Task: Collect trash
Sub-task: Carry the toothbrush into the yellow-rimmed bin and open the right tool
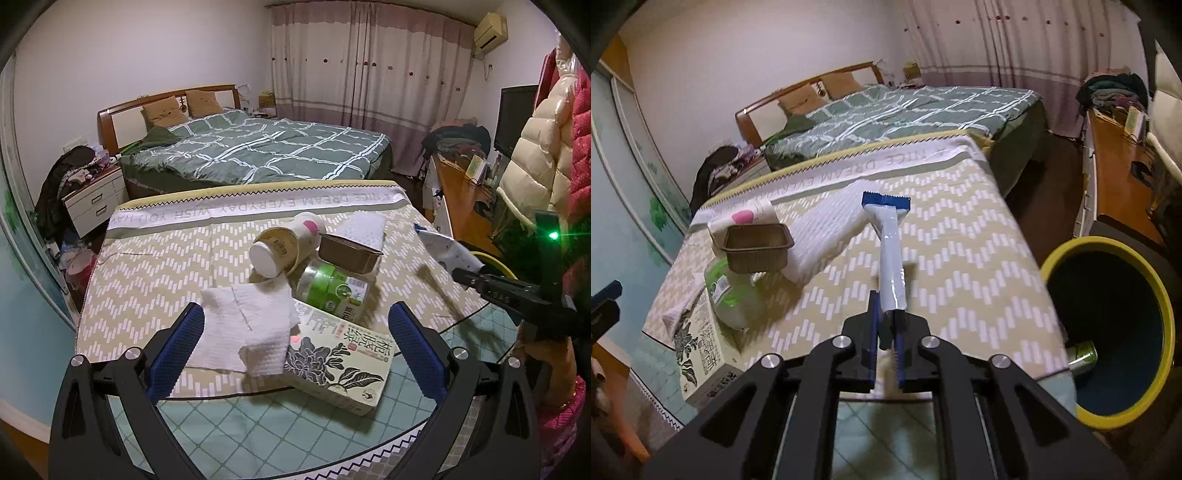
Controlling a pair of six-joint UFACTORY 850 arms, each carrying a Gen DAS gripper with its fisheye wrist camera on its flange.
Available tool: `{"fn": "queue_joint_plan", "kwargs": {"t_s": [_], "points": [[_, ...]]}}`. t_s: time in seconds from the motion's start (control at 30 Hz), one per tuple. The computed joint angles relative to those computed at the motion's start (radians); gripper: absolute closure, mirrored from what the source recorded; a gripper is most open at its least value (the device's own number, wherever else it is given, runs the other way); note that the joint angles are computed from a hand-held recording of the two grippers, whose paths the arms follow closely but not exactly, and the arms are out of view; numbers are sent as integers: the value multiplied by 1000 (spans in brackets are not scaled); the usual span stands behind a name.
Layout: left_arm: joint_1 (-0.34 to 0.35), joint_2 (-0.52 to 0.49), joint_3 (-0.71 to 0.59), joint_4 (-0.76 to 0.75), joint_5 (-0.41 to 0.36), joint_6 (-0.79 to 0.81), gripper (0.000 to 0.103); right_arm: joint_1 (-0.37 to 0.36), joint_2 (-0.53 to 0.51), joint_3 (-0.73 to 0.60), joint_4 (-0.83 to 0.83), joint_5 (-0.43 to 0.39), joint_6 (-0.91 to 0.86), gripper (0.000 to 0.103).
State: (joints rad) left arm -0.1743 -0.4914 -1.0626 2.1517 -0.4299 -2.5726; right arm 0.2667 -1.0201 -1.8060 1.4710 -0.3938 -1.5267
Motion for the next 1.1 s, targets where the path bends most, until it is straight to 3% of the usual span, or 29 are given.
{"fn": "queue_joint_plan", "kwargs": {"t_s": [0.27,0.5,0.67,1.0,1.07,1.1], "points": [[-13,-3,-7,-10,4,20,5,-42,52,85,233,57,-177,96],[-26,-8,-18,-32,6,53,5,-73,41,79,386,169,-274,96],[-37,-10,-25,-52,6,81,5,-99,21,54,344,212,-194,96],[-46,-30,-48,-76,26,117,5,-119,-14,2,77,271,125,95],[-47,-33,-49,-75,28,118,5,-119,-15,0,81,276,133,92],[-47,-35,-49,-74,29,118,5,-118,-13,2,114,284,105,84]]}}
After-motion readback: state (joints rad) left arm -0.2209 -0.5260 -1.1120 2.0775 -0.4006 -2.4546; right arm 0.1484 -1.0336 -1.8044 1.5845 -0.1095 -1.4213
